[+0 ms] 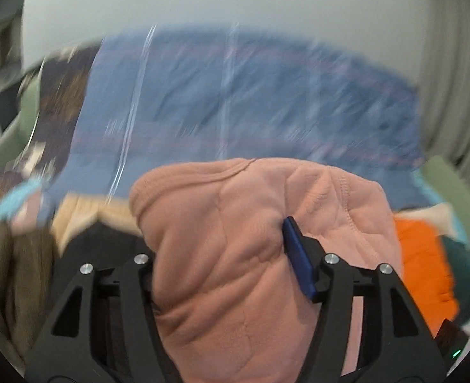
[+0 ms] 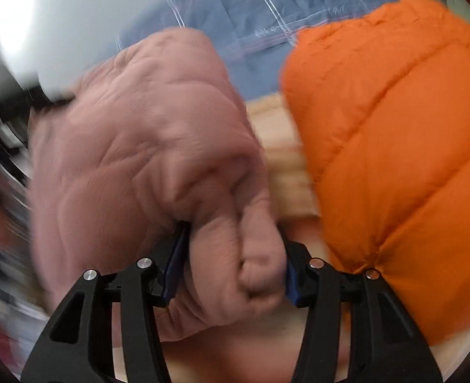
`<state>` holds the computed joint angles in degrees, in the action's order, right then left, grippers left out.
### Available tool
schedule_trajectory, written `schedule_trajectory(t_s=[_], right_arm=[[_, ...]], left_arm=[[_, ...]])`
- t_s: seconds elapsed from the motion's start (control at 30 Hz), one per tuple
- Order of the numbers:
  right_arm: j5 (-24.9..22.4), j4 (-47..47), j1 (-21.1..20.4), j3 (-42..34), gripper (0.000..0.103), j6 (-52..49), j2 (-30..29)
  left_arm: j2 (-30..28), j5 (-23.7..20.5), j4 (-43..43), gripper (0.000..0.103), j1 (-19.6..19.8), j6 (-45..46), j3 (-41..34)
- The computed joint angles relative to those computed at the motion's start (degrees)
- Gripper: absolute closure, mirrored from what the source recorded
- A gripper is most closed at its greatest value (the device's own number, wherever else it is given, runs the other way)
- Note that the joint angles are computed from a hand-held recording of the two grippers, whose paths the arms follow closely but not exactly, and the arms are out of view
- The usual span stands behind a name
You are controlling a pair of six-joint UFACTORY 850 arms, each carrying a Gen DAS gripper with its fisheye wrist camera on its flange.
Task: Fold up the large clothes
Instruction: 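Lift the folded pink jacket with both grippers and carry it beside the orange jacket, then lower the pink jacket onto the bed and open both grippers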
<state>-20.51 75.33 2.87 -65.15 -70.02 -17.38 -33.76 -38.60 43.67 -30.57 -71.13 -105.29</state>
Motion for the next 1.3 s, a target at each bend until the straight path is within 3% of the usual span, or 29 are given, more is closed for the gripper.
schedule_trajectory(t_s=[0.07,0.2,0.3,0.37,0.4,0.47,0.53,0.63,0.7,0.8,0.9,0.97,1.03,1.1,1.2,1.3], right_arm=[[4.8,4.2,1.8,1.2,0.051,-3.9,1.5],[4.8,-9.7,2.2,-1.8,0.051,8.9,0.1],[5.9,-9.1,2.5,-0.5,0.05,7.4,1.3],[4.6,-9.0,1.6,-0.8,0.047,7.5,1.4],[4.0,-9.3,1.1,-0.8,0.046,7.8,1.5],[0.9,-8.1,-0.7,1.1,0.043,5.6,4.4],[-2.9,-1.7,-3.1,6.2,0.043,-4.5,9.6],[-4.8,4.3,-6.5,16.1,0.043,-17.9,19.1],[-6.7,1.5,-8.9,19.1,0.043,-17.8,22.4],[-9.0,-2.6,-12.5,22.7,0.042,-16.2,26.8],[-7.4,-2.5,-14.8,25.7,0.03,-17.5,32.0],[-7.2,0.7,-16.0,28.0,0.017,-20.5,35.8],[-7.2,5.0,-17.0,30.2,0.013,-23.9,39.9],[-8.8,5.4,-18.3,31.4,0.01,-23.6,43.1],[-11.5,4.1,-19.9,32.4,0.005,-21.7,47.8],[-11.3,2.3,-20.0,34.1,0.001,-20.3,53.1]], left_arm=[[-1.5,-2.9,0.5,0.044,0.1,0.1,1.3],[2.5,5.1,7.1,0.042,-0.8,-3.5,9.0],[5.3,10.5,10.9,0.038,-2.5,-6.1,12.2],[5.2,11.7,8.8,0.036,-4.0,-1.6,11.9],[4.0,9.6,6.3,0.036,-4.9,3.4,10.7],[0.0,1.0,5.8,0.036,-7.1,10.0,7.5],[-1.5,-3.5,14.2,0.035,-8.7,7.1,9.4],[0.1,-0.8,23.2,0.036,-8.6,-4.8,14.5],[0.5,-0.1,24.4,0.036,-8.4,-8.1,15.3],[0.8,-2.5,25.2,0.036,-9.6,-10.5,15.2],[5.4,0.2,25.3,0.021,-11.3,-16.8,19.3],[9.9,2.7,28.9,0.017,-13.5,-25.7,24.8],[14.1,4.1,32.4,0.008,-16.3,-33.4,29.9],[16.7,2.8,34.3,0.004,-19.0,-36.6,33.0],[21.8,-4.1,35.8,0.002,-25.0,-41.5,38.7],[25.8,-9.8,34.5,0.002,-29.9,-43.7,42.0]])
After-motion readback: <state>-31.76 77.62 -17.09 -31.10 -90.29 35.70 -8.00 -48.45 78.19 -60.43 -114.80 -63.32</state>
